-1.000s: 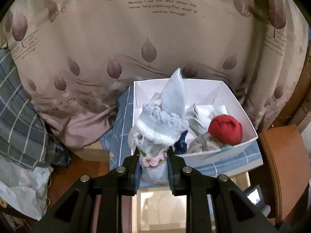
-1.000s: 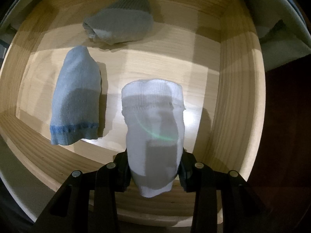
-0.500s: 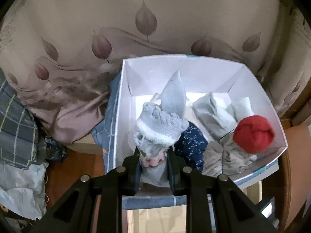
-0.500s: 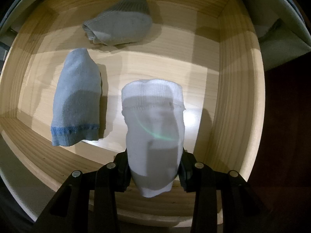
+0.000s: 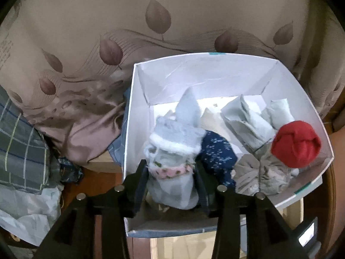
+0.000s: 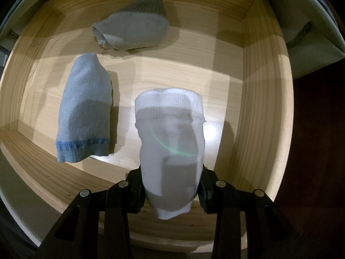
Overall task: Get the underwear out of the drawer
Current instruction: 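Move the left tool back over the open drawer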
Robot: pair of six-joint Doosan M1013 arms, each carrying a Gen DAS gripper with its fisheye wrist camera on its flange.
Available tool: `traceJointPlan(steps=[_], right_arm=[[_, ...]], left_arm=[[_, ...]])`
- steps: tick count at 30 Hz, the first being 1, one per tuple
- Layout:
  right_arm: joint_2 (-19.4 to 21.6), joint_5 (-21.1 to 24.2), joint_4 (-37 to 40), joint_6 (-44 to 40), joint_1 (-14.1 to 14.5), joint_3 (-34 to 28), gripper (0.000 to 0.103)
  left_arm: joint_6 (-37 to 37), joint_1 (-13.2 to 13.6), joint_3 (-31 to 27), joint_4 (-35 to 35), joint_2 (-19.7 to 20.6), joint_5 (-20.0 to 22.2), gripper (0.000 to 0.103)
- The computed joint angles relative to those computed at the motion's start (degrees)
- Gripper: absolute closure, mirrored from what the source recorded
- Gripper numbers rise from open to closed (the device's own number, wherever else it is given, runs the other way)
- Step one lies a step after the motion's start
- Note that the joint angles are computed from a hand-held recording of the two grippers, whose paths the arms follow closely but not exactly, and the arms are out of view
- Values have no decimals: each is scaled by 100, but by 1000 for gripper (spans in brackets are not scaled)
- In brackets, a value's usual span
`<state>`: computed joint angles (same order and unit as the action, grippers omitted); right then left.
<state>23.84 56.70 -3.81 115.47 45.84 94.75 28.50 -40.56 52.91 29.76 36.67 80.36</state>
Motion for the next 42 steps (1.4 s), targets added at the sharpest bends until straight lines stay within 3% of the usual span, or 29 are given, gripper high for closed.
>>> traceJointPlan(steps=[7, 11, 19, 26, 31, 42], right_arm=[[8, 37, -54, 46, 20, -21, 67], [21, 67, -98, 93, 41, -35, 67], [14, 21, -12, 95, 23, -11, 67], [-36, -152, 76, 66, -25, 83, 67], [-56, -265, 21, 163, -9, 120, 67], [-181, -513, -217, 465, 71, 287, 67]], left_arm=[[-18, -100, 147, 127, -219, -367, 45], [-33, -154, 215, 171, -360, -481, 44], [-316, -445, 676, 555, -683, -308, 44], [-1362, -752, 1509, 643, -973, -358, 44], [-2160, -883, 1914, 524, -965, -561, 44], [-2516, -954, 2038, -100, -547, -992, 44]])
